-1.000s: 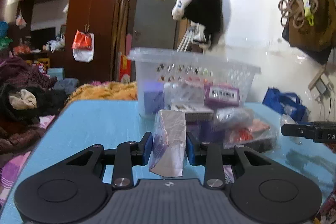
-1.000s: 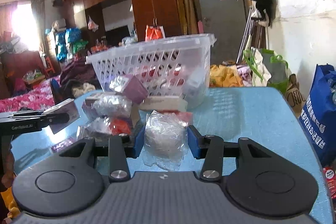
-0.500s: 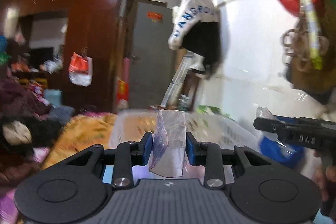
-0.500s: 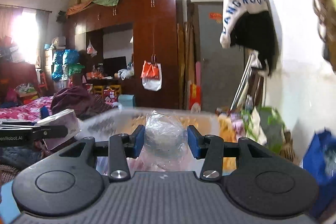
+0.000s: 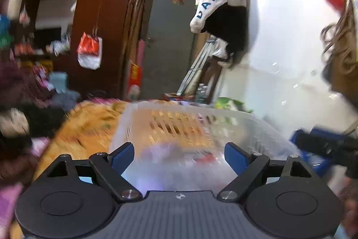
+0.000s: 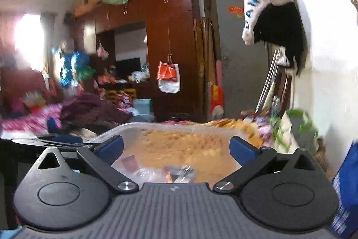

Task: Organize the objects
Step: 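Grasp the clear bag with the left tool while the right tool grasps a white-wrapped bag, both into basket, then grasp the purple box with the left tool while the right tool grasps a white box, both into basket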

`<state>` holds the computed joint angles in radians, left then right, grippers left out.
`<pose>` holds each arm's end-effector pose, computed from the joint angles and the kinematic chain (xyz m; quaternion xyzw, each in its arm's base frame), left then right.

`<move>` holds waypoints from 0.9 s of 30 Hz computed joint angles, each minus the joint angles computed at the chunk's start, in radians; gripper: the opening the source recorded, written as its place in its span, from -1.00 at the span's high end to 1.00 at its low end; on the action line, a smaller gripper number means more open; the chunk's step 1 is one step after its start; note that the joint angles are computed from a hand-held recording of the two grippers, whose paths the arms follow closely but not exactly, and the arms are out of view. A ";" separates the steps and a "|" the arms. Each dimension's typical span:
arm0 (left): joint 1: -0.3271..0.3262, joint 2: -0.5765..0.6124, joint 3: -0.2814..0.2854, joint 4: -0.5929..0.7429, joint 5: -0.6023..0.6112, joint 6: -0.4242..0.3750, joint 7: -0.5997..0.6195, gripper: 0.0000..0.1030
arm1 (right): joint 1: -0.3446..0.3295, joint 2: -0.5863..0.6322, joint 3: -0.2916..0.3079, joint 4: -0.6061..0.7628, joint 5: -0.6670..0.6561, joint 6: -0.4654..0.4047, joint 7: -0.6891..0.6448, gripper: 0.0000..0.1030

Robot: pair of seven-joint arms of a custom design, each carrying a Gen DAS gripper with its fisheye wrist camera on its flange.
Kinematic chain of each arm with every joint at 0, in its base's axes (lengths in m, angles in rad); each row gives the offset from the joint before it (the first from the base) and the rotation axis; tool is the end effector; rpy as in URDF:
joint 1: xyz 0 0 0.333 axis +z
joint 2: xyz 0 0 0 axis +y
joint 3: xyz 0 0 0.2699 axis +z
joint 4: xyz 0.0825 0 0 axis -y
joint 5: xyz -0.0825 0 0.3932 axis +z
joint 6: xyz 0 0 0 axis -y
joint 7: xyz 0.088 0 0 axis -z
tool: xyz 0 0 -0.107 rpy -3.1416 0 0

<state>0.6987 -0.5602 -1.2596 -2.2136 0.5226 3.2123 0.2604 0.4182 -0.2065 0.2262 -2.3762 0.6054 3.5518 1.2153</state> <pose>0.4045 -0.3962 0.4926 -0.5504 0.6088 -0.5012 0.2743 0.4437 0.2527 0.5093 -0.6310 0.4711 -0.3157 0.5294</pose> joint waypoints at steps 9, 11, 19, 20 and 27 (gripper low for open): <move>-0.368 -0.196 0.138 -0.363 -0.082 0.096 -0.081 -0.76 | 0.164 -0.198 -0.118 -0.384 -0.156 0.088 0.251 -1.00; -0.385 -0.210 0.124 -0.379 -0.088 0.109 -0.077 -0.76 | 0.179 -0.209 -0.156 -0.422 -0.206 0.123 0.340 -1.00; -0.389 -0.277 0.021 -0.332 -0.067 0.023 -0.084 -0.77 | 0.020 -0.203 0.037 -0.371 -0.034 0.072 0.245 -1.00; -0.386 -0.267 0.012 -0.317 -0.047 -0.006 -0.075 -0.77 | 0.019 -0.198 0.044 -0.369 -0.026 0.075 0.238 -1.00; -0.371 -0.259 0.004 -0.298 0.033 -0.031 -0.117 -0.52 | 0.075 -0.144 0.019 -0.350 -0.056 0.104 0.259 -1.00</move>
